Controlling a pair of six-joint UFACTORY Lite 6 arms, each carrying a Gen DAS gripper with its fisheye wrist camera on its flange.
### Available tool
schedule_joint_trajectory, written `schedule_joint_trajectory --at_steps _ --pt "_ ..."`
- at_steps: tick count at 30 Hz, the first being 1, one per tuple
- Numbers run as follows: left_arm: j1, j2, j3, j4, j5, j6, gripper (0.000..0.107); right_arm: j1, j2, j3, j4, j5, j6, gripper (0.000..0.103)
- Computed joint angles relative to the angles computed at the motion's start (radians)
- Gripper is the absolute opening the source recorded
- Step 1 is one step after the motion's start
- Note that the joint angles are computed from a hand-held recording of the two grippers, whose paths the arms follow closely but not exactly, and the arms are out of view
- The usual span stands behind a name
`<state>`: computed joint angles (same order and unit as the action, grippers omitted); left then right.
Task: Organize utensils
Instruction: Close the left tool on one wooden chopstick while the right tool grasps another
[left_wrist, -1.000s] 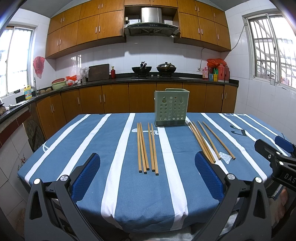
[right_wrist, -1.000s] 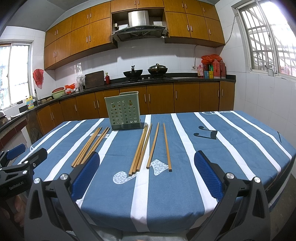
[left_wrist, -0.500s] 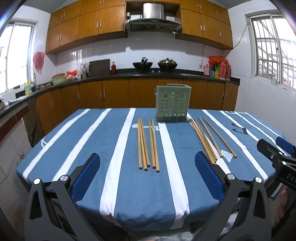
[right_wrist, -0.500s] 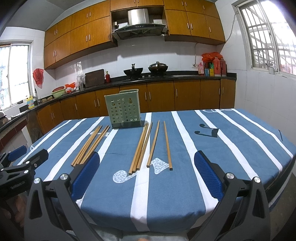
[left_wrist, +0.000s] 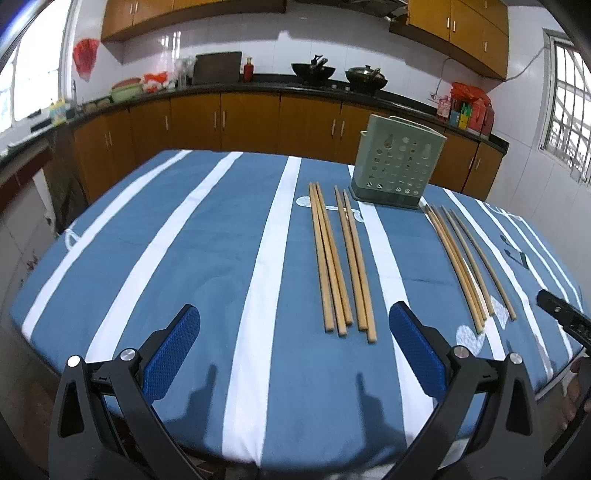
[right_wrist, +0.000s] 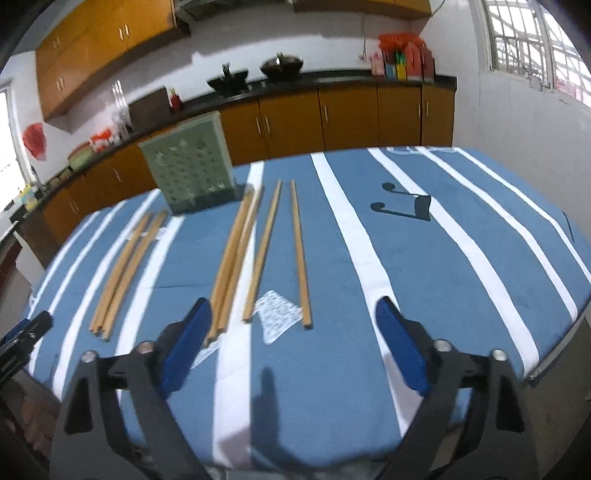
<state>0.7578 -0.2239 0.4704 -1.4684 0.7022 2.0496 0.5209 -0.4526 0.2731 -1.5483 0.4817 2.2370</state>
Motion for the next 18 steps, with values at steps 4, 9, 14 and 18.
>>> schedule_joint_trajectory --at_steps 4,9,14,18 --pt "-0.046 0.102 0.1 0.009 -0.036 -0.025 0.101 -0.158 0.197 0.126 -0.088 -0.129 -0.009 0.051" --pt "-0.121 0.189 0.185 0.05 -0.089 -0.059 0.083 -0.273 0.413 0.263 -0.256 -0.231 0.1 0.037" --pt "-0.187 0.282 0.262 0.14 -0.119 -0.143 0.065 -0.27 0.549 0.343 -0.291 -0.197 0.108 0.028" --pt "-0.246 0.339 0.307 0.184 -0.152 -0.194 0.047 -0.259 0.551 0.346 -0.278 -0.178 0.075 0.016"
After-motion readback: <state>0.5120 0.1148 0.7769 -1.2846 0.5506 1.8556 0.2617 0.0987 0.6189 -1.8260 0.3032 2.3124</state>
